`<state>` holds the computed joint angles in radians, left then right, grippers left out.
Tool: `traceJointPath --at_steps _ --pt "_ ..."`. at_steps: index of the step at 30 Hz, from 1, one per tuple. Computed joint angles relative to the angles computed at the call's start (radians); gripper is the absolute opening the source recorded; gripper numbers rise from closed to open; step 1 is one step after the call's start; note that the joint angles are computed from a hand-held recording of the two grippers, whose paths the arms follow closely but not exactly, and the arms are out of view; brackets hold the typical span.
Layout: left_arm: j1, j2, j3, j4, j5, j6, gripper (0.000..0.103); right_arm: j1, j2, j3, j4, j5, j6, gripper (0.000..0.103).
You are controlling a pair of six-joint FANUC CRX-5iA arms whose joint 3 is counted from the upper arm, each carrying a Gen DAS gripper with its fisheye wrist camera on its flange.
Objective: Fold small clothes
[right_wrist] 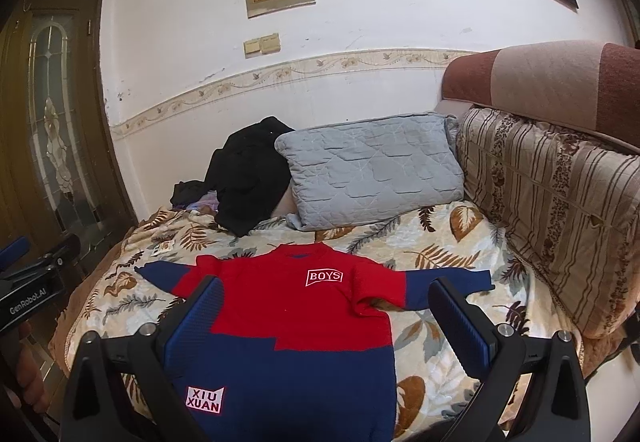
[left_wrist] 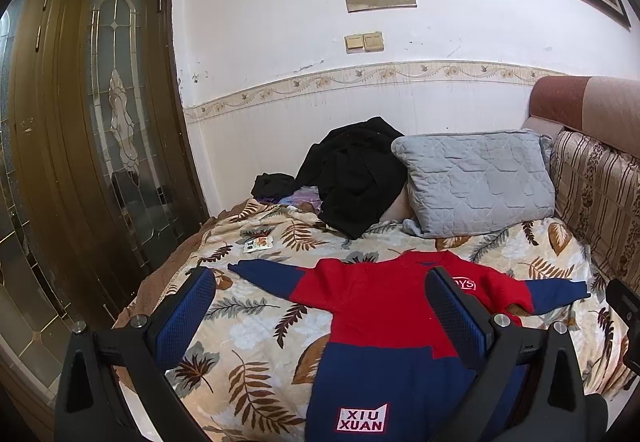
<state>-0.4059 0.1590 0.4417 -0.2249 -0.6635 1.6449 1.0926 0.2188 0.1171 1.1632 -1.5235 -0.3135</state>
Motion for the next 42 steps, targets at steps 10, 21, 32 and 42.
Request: traceJointPath --at_steps 10,21,32,42 --pt "0.007 -0.011 -0.02 0.021 0.012 -0.013 0.103 0.008 -0.004 0.001 0.002 -0.014 0.003 0.103" --pt "0.012 -0.012 -0.02 0.033 0.009 -0.025 0.103 0.013 -0.003 -0.001 0.001 -0.019 0.004 0.103" --pt "0.012 0.006 0.005 0.027 -0.008 -0.025 0.103 0.014 -0.005 -0.003 -0.004 -0.016 0.0 0.103" --pt "0.013 0.009 0.008 0.029 -0.008 -0.027 0.103 0.001 -0.009 -0.004 -0.013 0.002 0.005 0.103"
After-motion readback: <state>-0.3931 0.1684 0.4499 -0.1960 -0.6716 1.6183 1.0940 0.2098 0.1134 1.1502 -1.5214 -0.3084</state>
